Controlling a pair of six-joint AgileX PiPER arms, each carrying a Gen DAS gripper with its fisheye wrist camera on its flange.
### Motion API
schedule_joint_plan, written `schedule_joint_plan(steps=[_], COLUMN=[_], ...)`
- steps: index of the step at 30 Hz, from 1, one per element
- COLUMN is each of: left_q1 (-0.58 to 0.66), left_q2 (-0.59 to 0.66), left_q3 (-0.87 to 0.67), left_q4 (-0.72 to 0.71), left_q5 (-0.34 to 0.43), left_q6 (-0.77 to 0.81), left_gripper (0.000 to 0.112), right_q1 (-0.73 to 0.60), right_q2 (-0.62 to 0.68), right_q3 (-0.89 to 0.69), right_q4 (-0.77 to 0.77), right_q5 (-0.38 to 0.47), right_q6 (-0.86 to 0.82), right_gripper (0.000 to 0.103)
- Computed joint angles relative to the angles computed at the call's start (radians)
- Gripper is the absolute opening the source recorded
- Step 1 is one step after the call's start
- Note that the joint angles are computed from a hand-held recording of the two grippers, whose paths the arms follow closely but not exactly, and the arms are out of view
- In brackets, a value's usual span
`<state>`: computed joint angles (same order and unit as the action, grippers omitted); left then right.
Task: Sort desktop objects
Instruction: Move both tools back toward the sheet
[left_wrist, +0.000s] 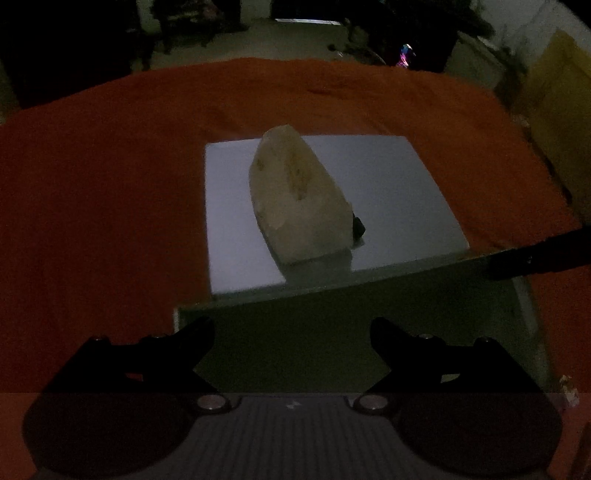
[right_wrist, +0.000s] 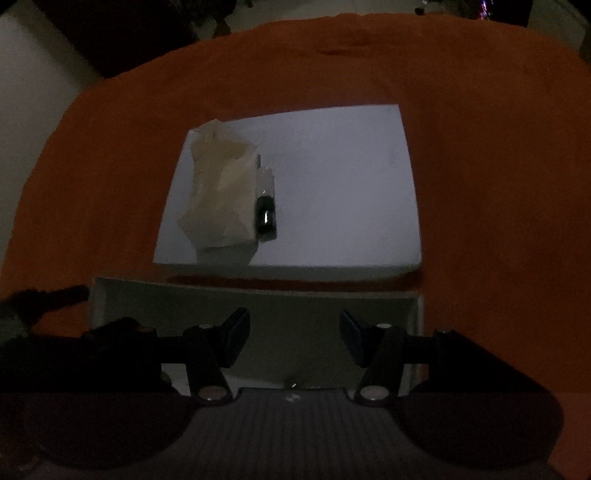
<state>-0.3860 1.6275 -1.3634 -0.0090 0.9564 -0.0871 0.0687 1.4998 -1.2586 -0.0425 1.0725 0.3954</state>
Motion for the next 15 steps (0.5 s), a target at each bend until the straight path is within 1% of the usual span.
schedule_joint_plan(steps=[3,4,7,8,10,12,15], left_q1=[0.010,0.014,0.024,0.028,0.035,0.046,0.078], left_q2=[0.071,0.100,0.177,0.198,0.238,0.274,0.324], left_q3=[-0.118,-0.161,-0.258,-0.276,-0.308,-0.337,-0.380], left_q4=[-0.027,-0.045,-0.089,-0.099,-0.117,-0.134,-0.168], left_q5=[0.049,0.063,0.073,0.066,0.047,0.046,0.070], left_q6=[0.050,0.065,0.094,0.097,0.100,0.098,0.081], left_gripper=[0.093,0.096,0.099,0.099,0.099,0.099,0.098], right_q1=[-0.007,-0.009,-0.010,-0.012,-0.018,-0.027,-0.057], right_q2=[0.055,0.084,0.168,0.197,0.245,0.292,0.373], right_q3=[-0.077,-0.109,-0.190,-0.216,-0.247,-0.273,-0.297], right_q4=[-0.019,-0.024,-0.045,-0.045,-0.036,-0.023,0.018], right_q5=[0.022,0.022,0.020,0.018,0.000,-0.024,-0.072], right_q6=[-0.027,-0.042,-0.065,-0.080,-0.109,-0.138,-0.170], right_gripper=[0.058,0.058,0.058,0.058,0.058,0.057,0.056])
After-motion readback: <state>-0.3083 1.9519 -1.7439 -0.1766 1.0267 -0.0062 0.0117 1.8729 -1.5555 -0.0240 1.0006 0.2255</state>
